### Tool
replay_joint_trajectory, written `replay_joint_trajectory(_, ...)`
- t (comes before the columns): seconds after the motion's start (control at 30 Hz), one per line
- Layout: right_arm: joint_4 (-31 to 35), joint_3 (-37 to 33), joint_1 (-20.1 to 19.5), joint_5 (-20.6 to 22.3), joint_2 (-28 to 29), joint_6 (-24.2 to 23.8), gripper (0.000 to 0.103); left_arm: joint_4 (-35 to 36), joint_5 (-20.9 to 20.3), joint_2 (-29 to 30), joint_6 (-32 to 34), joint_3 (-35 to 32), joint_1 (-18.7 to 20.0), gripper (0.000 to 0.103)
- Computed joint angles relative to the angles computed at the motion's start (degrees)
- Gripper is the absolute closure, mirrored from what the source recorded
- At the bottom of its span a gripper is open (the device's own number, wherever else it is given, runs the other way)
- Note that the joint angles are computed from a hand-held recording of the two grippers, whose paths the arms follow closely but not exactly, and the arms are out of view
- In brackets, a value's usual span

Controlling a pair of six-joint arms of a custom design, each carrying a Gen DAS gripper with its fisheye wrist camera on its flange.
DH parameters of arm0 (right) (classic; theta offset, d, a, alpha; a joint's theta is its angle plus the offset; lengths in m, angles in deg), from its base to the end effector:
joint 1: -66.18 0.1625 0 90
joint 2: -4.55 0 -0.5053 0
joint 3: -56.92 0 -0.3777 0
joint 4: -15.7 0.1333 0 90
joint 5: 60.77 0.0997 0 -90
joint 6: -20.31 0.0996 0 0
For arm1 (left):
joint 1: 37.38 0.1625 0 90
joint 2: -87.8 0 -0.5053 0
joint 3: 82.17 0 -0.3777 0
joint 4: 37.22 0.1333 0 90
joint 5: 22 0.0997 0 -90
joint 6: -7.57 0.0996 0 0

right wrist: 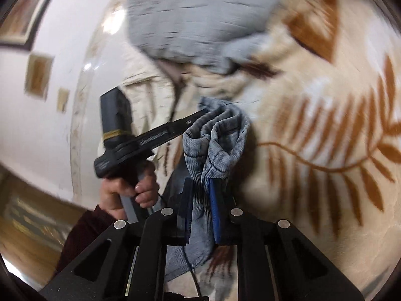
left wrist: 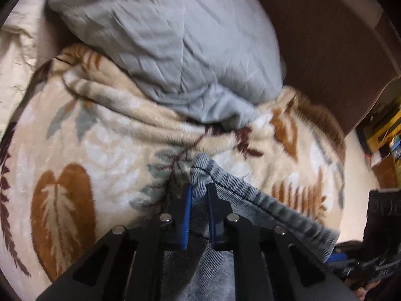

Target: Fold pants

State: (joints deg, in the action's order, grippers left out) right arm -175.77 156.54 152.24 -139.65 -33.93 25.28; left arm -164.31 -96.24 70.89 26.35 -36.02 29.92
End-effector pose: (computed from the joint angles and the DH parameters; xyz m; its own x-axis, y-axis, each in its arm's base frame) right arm 0.1029 -0.7259 0.1362 -0.9792 0.0090 -0.2025 0.1377 0.7626 -0.6320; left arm -0.2090 -0.9151 0.0436 -0.7311 0.6134 -0.2987 0.6524 0.7567 -0.0427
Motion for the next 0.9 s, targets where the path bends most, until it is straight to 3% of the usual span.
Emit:
replay_joint_trajectory(0.23,-0.5,0.1,4.7,2.7,1.0,-9.4,0.092,-13.8,-6.8,-9.5,-1.4,12.9,0.8,0.092)
replay_joint_trajectory(0.37,0.7,0.7,7.3,5.4,1.4,-15.8,0.092,-21.6,-8.2,-16.0,-2.0,20.7,1.7,0.092)
replay_joint_trajectory(0.47,0.8,1.1,8.4,5.4,1.8,-17.4,0.092,-23.6,-7.6,-19.4,-3.9,24.4,2.9,0.092)
replay_joint_trajectory(0.57,-1.5,0.7,7.5,-0.6,1.8,-12.2,0.088,-24.1,-5.6,-20.1,-5.5,25.2,3.7,0.092)
replay_joint_trajectory(0.67,0.5,0.1,4.1,-4.7,0.6,-2.0,0.070,-23.7,-5.1,-18.8,-6.4,24.6,3.8,0.092)
replay_joint_trajectory(0.77,1.9,-1.3,1.0,-3.8,0.5,5.6,0.070,-24.0,-7.5,-17.8,-4.8,24.4,3.2,0.092)
replay_joint_trajectory(0.9,2.6,-1.7,-0.6,0.4,0.0,6.4,0.070,-23.3,-11.4,-17.7,-2.0,24.1,1.6,0.093)
